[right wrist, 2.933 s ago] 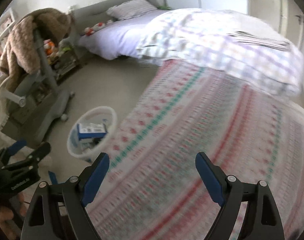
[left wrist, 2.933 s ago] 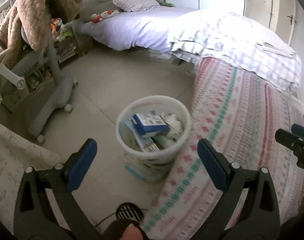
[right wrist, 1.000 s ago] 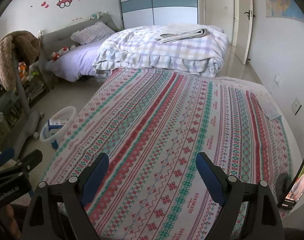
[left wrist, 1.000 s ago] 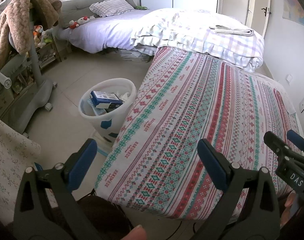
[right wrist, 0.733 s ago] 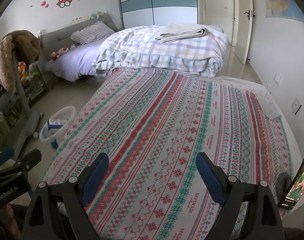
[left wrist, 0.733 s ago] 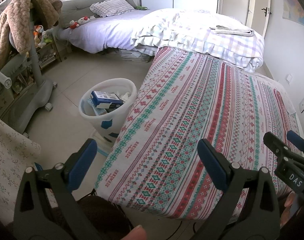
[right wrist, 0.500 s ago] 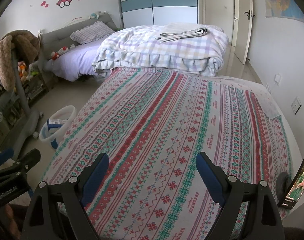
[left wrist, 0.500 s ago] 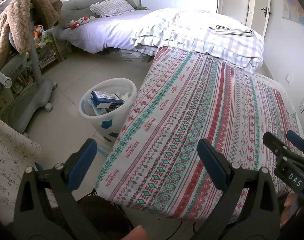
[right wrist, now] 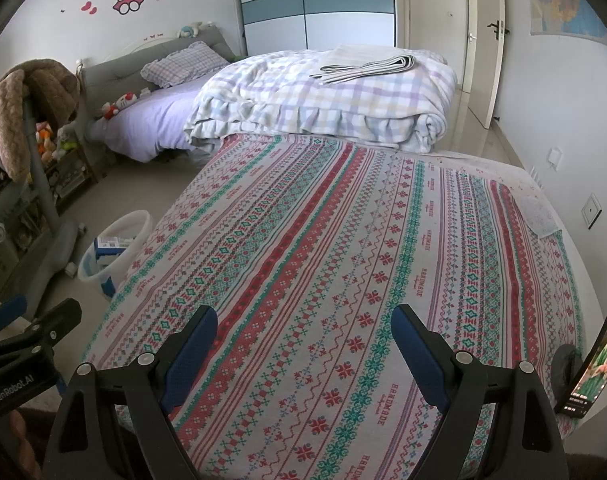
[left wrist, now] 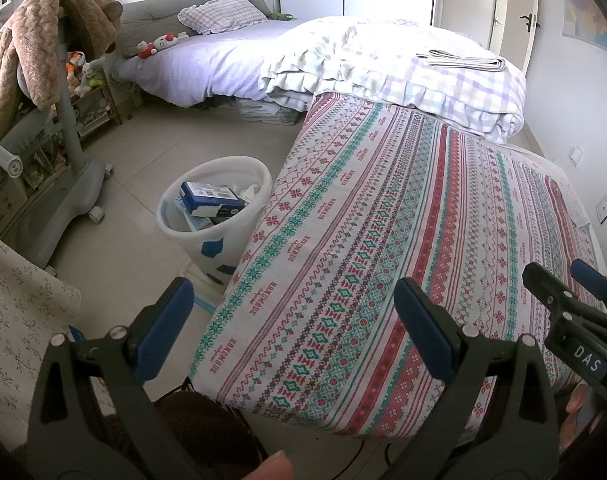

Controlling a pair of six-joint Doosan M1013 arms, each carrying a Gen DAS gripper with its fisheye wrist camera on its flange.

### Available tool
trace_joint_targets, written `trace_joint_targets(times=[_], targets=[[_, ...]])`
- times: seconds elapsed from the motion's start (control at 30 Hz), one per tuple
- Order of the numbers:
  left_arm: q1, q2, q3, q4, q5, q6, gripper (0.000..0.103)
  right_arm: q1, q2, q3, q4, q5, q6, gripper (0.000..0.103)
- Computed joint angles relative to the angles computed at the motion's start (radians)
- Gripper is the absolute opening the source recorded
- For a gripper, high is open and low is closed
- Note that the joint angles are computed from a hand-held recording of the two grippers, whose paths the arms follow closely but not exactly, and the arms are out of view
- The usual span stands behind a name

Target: Collect trash

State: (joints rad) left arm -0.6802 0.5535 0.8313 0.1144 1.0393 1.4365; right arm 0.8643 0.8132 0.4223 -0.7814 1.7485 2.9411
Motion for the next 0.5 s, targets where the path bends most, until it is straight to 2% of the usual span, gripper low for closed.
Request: trace_joint_targets(times=[0.5], targets=[[0.005,-0.004,0.009,-0.019,0.0,0.022,0.1,0.001,0.0,0.005,0.002,0.002,0.021,0.09]])
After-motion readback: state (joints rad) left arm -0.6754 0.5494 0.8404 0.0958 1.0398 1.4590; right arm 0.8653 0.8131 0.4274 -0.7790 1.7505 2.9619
